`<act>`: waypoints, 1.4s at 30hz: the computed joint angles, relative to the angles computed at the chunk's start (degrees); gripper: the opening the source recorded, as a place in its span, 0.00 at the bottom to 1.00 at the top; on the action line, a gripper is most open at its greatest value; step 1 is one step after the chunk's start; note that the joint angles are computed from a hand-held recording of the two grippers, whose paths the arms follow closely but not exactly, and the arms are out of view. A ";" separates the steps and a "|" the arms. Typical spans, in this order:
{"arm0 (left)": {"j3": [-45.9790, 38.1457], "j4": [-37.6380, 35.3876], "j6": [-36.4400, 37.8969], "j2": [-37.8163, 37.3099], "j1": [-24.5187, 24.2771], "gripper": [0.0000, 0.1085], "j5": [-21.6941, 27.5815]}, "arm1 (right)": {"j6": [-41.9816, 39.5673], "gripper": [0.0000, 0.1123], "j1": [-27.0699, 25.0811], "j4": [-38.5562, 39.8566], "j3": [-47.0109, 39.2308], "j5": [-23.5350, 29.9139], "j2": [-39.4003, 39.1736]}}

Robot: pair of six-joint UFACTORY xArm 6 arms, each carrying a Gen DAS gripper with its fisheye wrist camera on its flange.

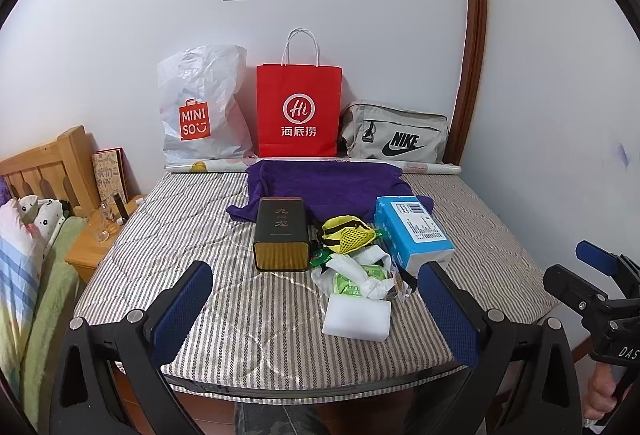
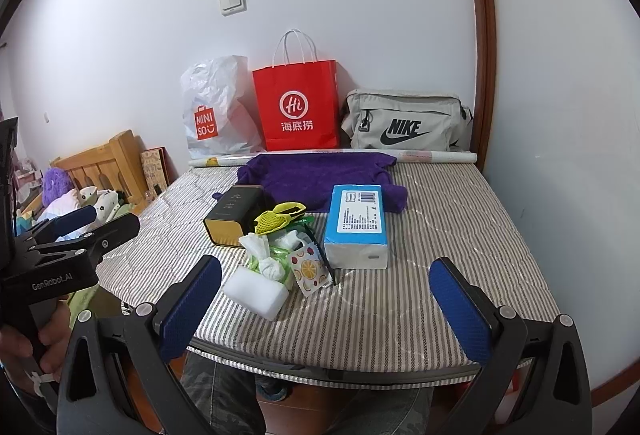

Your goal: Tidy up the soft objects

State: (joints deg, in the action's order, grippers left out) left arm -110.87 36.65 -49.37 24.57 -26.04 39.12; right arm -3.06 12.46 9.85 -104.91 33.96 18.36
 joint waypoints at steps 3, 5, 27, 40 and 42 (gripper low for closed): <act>0.04 0.02 -0.04 -0.04 -0.04 0.95 0.04 | -0.07 0.92 0.00 0.04 0.03 -0.07 -0.01; 0.11 -0.02 -0.02 -0.08 -0.04 0.95 -0.02 | -0.06 0.92 0.02 0.03 -0.01 -0.04 0.02; 1.11 0.89 -0.43 -0.77 -0.09 0.95 0.59 | -0.10 0.92 0.12 -0.26 -0.06 -0.12 0.23; -4.94 -4.46 4.89 4.68 0.95 0.95 1.97 | -0.85 0.92 -0.26 0.79 -4.26 3.04 4.78; -7.11 -7.03 7.41 6.75 1.23 0.95 2.68 | -1.08 0.92 -0.36 0.78 -4.62 2.76 5.64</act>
State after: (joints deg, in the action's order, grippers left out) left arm -117.98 29.63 -41.96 31.31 -24.81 41.80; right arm -4.15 12.10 10.63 -109.54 36.72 24.01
